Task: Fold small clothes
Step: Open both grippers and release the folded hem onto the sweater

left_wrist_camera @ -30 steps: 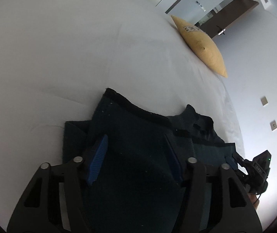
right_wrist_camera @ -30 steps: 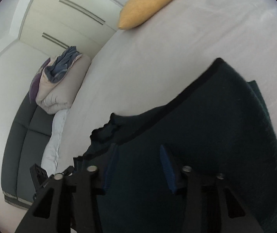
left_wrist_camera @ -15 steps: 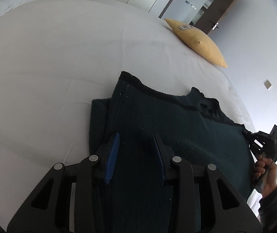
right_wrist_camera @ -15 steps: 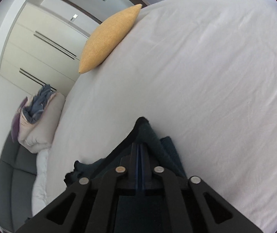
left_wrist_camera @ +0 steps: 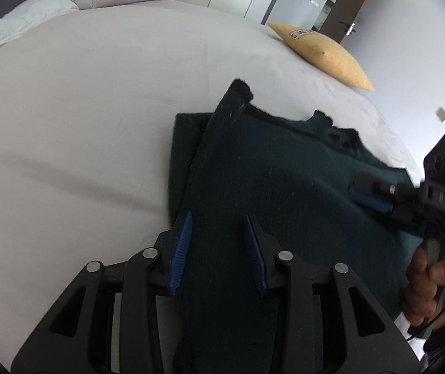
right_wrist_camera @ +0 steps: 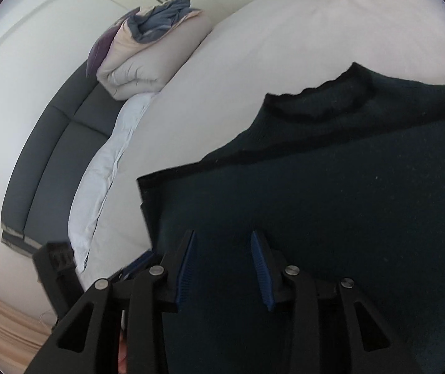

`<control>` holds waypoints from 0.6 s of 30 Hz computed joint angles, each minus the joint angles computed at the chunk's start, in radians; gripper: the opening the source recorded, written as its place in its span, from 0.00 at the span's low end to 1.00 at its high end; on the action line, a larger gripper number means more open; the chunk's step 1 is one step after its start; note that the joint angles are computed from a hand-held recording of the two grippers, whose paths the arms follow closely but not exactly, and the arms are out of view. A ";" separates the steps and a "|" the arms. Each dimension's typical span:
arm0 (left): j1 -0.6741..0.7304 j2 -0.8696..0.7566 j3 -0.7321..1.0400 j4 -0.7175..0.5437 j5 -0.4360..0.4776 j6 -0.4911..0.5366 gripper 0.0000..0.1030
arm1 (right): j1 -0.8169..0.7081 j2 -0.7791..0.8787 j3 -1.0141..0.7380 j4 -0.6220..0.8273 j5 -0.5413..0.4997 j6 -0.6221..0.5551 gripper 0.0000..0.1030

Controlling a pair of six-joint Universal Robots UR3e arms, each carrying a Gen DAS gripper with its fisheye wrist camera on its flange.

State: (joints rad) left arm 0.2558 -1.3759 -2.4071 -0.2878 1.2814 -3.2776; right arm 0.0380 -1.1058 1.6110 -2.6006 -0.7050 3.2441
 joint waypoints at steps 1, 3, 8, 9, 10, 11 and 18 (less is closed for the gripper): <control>0.000 0.020 -0.015 -0.016 0.025 -0.014 0.39 | -0.014 0.020 -0.011 -0.013 0.010 0.026 0.33; 0.098 0.081 -0.093 -0.021 -0.092 0.005 0.39 | -0.041 0.065 -0.048 -0.030 0.010 0.100 0.20; 0.081 0.099 -0.082 -0.052 -0.059 0.006 0.39 | -0.083 0.020 -0.002 -0.128 -0.100 0.243 0.12; 0.092 0.114 -0.090 -0.060 -0.069 0.007 0.39 | -0.090 -0.025 0.039 -0.136 -0.129 0.243 0.21; 0.107 0.133 -0.096 -0.076 -0.084 0.010 0.39 | -0.106 -0.077 0.100 -0.166 -0.122 0.239 0.33; 0.120 0.158 -0.096 -0.108 -0.096 0.011 0.39 | -0.138 -0.121 0.161 -0.181 -0.078 0.218 0.45; -0.141 0.197 0.099 -0.243 0.140 -0.107 0.37 | -0.214 -0.382 0.466 0.114 0.258 -0.170 0.51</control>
